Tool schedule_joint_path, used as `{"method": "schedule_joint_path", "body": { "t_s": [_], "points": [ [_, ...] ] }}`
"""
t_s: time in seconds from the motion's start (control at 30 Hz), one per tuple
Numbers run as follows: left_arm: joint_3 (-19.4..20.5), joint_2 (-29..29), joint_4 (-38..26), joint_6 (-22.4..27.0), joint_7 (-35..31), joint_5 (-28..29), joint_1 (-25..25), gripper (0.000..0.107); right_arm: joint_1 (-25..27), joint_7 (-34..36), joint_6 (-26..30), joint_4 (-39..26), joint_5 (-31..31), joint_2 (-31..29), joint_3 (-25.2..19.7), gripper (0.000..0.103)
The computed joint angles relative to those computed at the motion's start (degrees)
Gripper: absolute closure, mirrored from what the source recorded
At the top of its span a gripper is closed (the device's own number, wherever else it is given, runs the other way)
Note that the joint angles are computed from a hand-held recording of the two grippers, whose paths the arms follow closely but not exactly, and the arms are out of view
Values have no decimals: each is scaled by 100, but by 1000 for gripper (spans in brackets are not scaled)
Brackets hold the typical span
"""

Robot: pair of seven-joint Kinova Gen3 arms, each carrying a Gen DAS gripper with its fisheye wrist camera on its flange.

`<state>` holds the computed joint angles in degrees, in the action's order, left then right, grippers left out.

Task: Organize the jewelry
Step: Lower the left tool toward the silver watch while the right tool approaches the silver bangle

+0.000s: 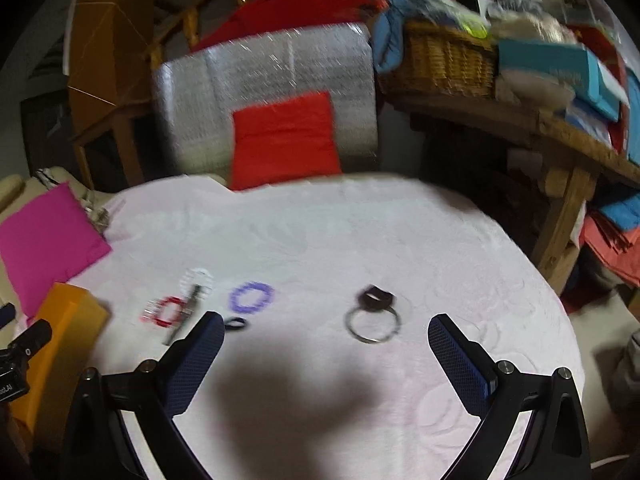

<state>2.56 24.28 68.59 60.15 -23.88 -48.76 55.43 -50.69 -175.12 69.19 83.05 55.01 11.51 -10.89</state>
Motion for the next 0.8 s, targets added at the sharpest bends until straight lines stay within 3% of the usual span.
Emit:
{"method": "schedule_joint_path", "body": {
  "t_s": [0.13, 0.23, 0.33, 0.47, 0.57, 0.63, 0.7, 0.77, 0.8],
  "points": [
    [95, 514, -522, -303, -389, 693, -394, 4, 596, 219, -628, 243, -800, -187, 177, 0],
    [83, 942, -1075, -215, -882, 1098, -511, 4, 1135, 788, -1087, 288, -1479, -168, 126, 1],
    [70, 1259, -1470, -94, -1314, 1526, -672, 4, 1471, 1414, -1291, 149, -2115, -3, 218, 11],
    [51, 1296, -1337, -373, -1544, 2213, -983, 4, 1888, 2185, -1415, -115, -2906, 308, 281, 13],
    [51, 1273, -1216, -668, -1794, 2655, -1182, 6, 1866, 2653, -1259, -395, -3243, 578, 485, 13],
    [10, 1266, -1139, -845, -1936, 2819, -1240, 18, 1840, 2816, -1120, -543, -3344, 721, 567, 13],
    [101, 1324, -1209, -848, -2226, 3058, -1374, 40, 1794, 2835, -975, -662, -3399, 836, 656, 13],
    [-9, 1426, -1368, -774, -2355, 3071, -1298, 44, 1732, 2862, -790, -803, -3407, 963, 721, 15],
    [-29, 1395, -1315, -841, -2433, 3081, -1283, 52, 1623, 2813, -727, -839, -3277, 1001, 782, 19]
  ]
}}
